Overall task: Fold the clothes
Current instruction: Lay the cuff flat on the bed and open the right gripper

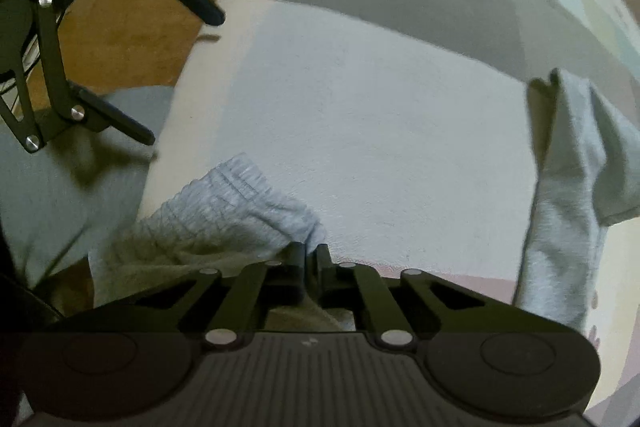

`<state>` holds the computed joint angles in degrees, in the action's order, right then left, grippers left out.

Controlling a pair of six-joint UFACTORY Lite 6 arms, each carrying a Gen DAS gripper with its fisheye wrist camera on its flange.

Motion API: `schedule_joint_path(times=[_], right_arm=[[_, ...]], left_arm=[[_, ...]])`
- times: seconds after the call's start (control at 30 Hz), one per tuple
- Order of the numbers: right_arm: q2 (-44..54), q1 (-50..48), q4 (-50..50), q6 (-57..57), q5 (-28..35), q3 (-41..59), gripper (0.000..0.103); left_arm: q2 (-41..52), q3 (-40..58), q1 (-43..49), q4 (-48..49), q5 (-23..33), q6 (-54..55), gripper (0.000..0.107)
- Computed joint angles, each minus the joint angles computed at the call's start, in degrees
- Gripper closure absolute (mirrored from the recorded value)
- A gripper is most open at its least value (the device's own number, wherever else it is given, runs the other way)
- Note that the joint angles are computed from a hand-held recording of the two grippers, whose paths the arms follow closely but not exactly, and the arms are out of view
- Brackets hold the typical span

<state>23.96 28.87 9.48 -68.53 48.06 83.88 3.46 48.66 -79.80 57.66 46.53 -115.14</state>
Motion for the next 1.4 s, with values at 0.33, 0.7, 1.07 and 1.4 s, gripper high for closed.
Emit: schedule_joint_path(times=[0.33, 0.7, 1.07, 1.4], right_arm=[[1.34, -3.69, 6.23, 5.81, -6.14, 13.27, 0.097], [-5.36, -1.62, 4.99, 17.29, -20.33, 5.9, 0.097], [-17.31, 0.63, 23.51, 6.42, -2.08, -14.12, 0.097], [-23.7, 3.52, 21.6, 8.25, -6.42, -25.2, 0.08]], left_arm=[[-3.22, -1.81, -1.65, 0.32, 3.98, -3.62, 0.021], [-5.53, -2.69, -4.46, -2.68, 9.94, -6.18, 0.021], [-18.1, -11.06, -8.94, -2.71, 13.45, -17.98, 0.021], [-21.37, -15.82, -7.12, 2.25, 7.28, -24.61, 0.021]])
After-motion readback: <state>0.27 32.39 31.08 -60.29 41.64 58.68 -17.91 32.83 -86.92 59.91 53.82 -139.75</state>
